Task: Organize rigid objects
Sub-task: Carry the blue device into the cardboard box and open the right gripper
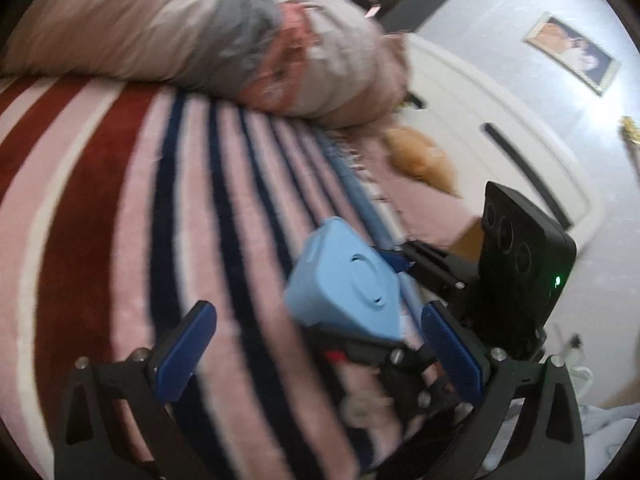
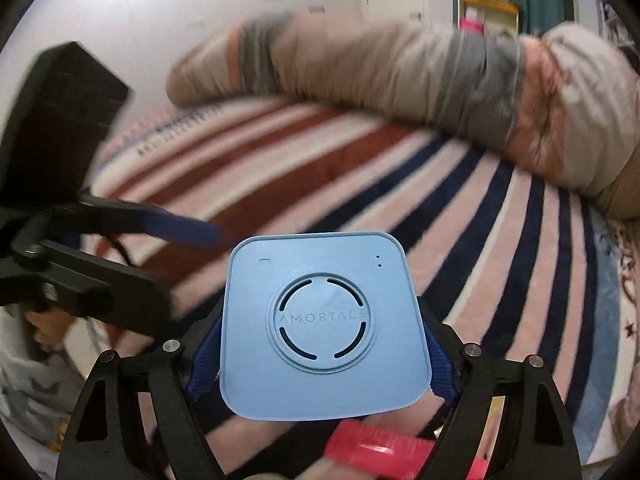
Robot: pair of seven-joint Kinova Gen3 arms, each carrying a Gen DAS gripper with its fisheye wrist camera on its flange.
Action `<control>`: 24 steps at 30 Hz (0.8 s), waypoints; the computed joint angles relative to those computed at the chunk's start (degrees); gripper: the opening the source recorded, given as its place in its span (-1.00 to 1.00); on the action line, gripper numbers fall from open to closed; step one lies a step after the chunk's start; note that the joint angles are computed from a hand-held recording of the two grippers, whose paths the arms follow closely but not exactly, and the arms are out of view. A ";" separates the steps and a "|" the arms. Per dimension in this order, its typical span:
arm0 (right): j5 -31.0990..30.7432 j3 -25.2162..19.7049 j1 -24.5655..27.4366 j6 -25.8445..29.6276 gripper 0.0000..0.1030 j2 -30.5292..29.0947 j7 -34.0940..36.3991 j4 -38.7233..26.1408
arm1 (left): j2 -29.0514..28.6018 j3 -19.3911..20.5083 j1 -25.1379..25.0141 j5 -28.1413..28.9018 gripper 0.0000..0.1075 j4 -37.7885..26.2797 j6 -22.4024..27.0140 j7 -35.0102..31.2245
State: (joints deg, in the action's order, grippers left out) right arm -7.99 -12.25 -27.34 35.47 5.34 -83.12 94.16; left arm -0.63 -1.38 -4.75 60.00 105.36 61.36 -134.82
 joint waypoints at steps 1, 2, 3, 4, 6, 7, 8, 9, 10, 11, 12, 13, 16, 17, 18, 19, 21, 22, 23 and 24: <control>0.57 -0.14 -0.27 -1.25 0.57 -1.91 -0.28 1.17 | -0.08 0.09 0.12 1.27 0.77 -0.46 1.18 -0.56; 0.83 -0.32 -0.45 -2.42 0.57 -3.46 -0.34 2.08 | -0.14 0.18 0.26 2.36 0.71 -0.96 2.35 -0.77; 0.18 -0.39 -0.35 -3.84 0.57 -5.57 0.35 3.33 | -0.01 0.52 0.66 3.63 0.54 -2.05 3.89 -0.38; 0.01 -0.39 -0.33 -5.01 0.57 -7.22 0.28 4.28 | -0.16 0.74 0.98 4.43 0.45 -2.63 4.76 -0.01; 1.25 -0.43 -0.47 -7.05 0.57 -11.04 -1.48 6.27 | -0.58 1.65 2.15 5.84 0.03 -4.34 5.53 0.98; 2.83 -1.14 0.10 -7.33 0.57 -12.43 -2.93 6.76 | -1.07 2.11 2.86 5.78 -0.20 -5.10 4.94 1.75; 5.16 -2.84 1.74 -7.59 0.56 -13.94 -5.17 7.29 | -1.73 2.75 3.79 4.81 -0.22 -5.94 3.45 3.20; 6.67 -3.48 2.77 -7.73 0.55 -15.70 -6.92 7.98 | -2.29 3.67 5.13 4.38 -0.26 -7.11 2.03 4.21; 7.26 -3.06 2.87 -8.23 0.55 -17.41 -8.06 8.90 | -2.80 4.07 6.22 4.44 -0.29 -7.62 0.98 4.48; 6.91 -2.02 2.40 -8.90 0.55 -19.02 -8.42 9.88 | -3.16 4.67 7.47 4.22 -0.30 -8.44 -0.36 4.87; 5.63 0.01 1.52 -9.51 0.55 -21.08 -7.91 11.10 | -3.42 5.55 9.34 3.11 -0.33 -9.82 -2.20 6.03; 3.95 1.50 1.29 -9.37 0.54 -22.75 -6.82 11.88 | -3.25 5.37 11.94 1.60 -0.35 -11.22 -3.68 7.39; 1.93 4.62 2.29 -7.60 0.53 -27.62 -5.62 13.85 | -0.14 6.24 19.05 -5.29 -0.40 -18.57 -5.43 12.90; 1.78 5.30 3.21 -6.48 0.53 -28.86 -5.53 14.07 | 1.45 7.87 20.67 -7.62 -0.40 -21.22 -6.53 14.05; 1.64 6.04 4.40 -5.26 0.52 -30.28 -5.69 14.45 | 3.48 8.87 22.55 -9.95 -0.40 -23.88 -7.29 15.17; 1.32 6.74 5.36 -4.52 0.52 -31.30 -5.90 14.83 | 5.18 8.81 24.88 -12.28 -0.40 -26.53 -7.12 16.79; 0.08 9.89 6.39 -1.97 0.52 -33.67 -5.67 15.63 | 9.26 11.63 27.37 -16.94 -0.40 -31.84 -6.82 20.05; -0.65 11.45 6.60 -0.97 0.52 -34.38 -5.33 15.92 | 11.26 13.03 28.09 -19.27 -0.40 -34.49 -6.24 21.89; -1.42 13.22 6.84 0.52 0.52 -35.17 -4.97 16.14 | 13.52 14.89 28.64 -21.53 -0.40 -37.15 -5.71 23.40; -2.23 15.21 6.95 2.03 0.52 -35.65 -4.42 16.27 | 15.36 15.68 29.55 -23.86 -0.40 -39.80 -4.26 25.21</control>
